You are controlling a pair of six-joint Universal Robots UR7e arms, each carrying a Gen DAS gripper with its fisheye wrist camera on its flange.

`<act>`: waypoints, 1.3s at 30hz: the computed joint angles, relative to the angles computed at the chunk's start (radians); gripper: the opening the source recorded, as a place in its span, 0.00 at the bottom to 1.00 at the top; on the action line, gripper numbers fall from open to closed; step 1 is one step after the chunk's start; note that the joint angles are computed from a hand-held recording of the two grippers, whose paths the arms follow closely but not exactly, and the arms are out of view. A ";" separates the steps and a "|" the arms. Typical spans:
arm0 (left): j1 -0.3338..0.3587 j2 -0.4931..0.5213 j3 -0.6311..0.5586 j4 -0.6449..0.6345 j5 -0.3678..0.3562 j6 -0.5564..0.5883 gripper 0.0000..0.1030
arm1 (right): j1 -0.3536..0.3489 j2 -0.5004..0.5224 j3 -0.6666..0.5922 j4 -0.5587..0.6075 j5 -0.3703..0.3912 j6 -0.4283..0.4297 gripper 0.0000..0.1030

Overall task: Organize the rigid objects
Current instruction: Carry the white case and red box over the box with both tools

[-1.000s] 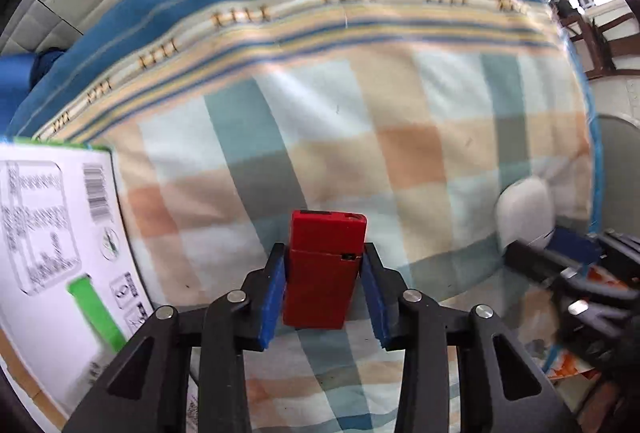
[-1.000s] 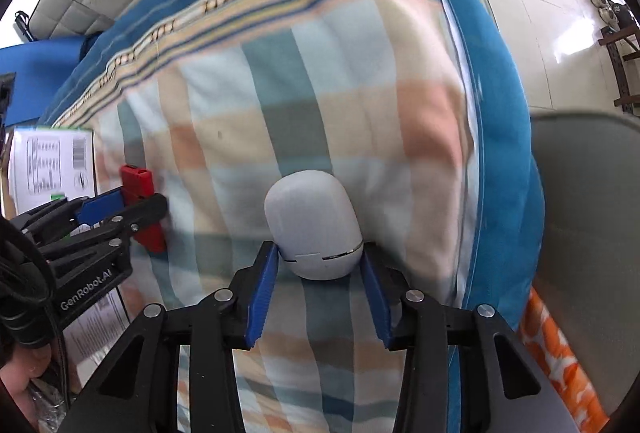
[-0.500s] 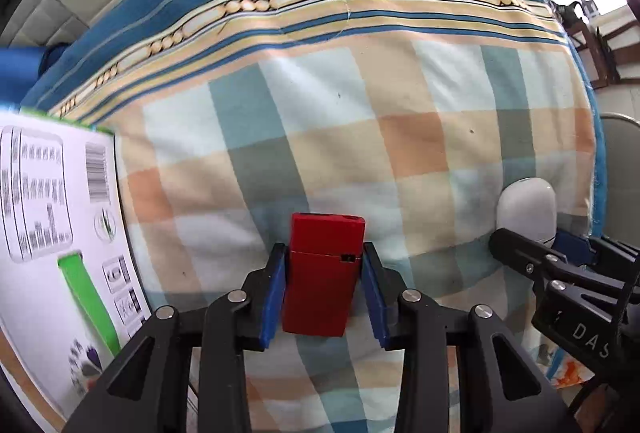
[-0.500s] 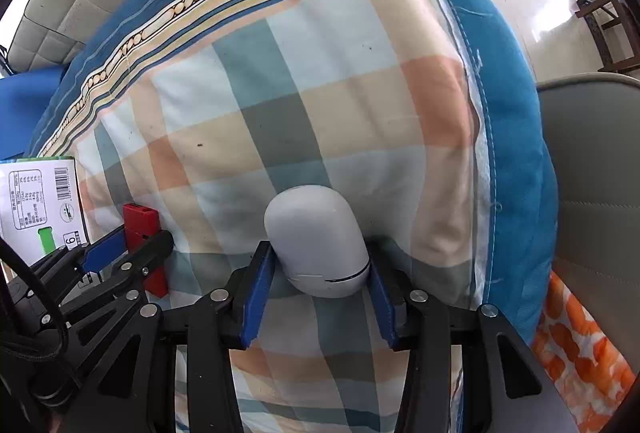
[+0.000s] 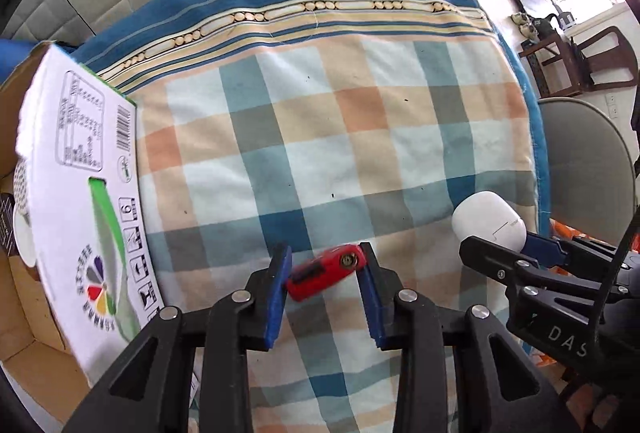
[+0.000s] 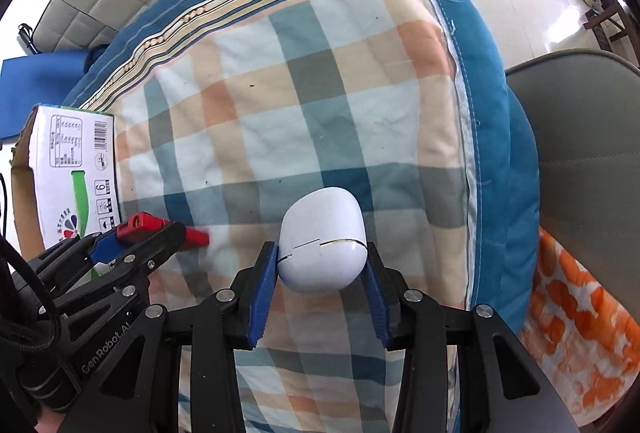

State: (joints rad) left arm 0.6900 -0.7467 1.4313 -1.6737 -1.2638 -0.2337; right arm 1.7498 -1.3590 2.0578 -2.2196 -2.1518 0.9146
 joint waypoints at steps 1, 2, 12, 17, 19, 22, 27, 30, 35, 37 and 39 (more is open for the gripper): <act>-0.001 -0.007 0.001 -0.002 -0.002 0.001 0.29 | 0.010 0.003 -0.002 0.004 -0.005 0.014 0.42; -0.001 -0.015 0.005 -0.005 -0.003 0.004 0.29 | 0.020 0.006 -0.005 0.009 -0.010 0.024 0.42; 0.018 -0.101 0.021 -0.039 -0.007 0.036 0.28 | 0.117 -0.017 -0.042 0.101 -0.040 0.093 0.42; 0.028 -0.136 0.006 -0.058 -0.019 0.042 0.28 | 0.154 -0.023 -0.070 0.130 -0.045 0.096 0.42; 0.036 -0.150 -0.018 -0.055 -0.030 0.039 0.28 | 0.186 -0.008 -0.102 0.150 -0.047 0.105 0.42; 0.049 -0.193 -0.051 -0.056 -0.028 0.042 0.28 | 0.229 0.029 -0.163 0.169 -0.046 0.095 0.42; 0.086 -0.256 -0.123 -0.018 0.020 0.082 0.28 | 0.305 0.164 -0.319 0.184 -0.048 0.061 0.42; 0.129 -0.287 -0.158 0.005 0.049 0.104 0.28 | 0.336 0.276 -0.422 0.170 -0.033 0.027 0.42; 0.212 -0.302 -0.188 0.050 0.092 0.115 0.28 | 0.349 0.456 -0.576 0.135 0.015 -0.016 0.42; 0.253 -0.300 -0.205 0.075 0.099 0.117 0.28 | 0.342 0.529 -0.630 0.125 0.035 -0.026 0.42; 0.292 -0.289 -0.218 0.101 0.107 0.120 0.28 | 0.335 0.585 -0.672 0.118 0.041 -0.030 0.42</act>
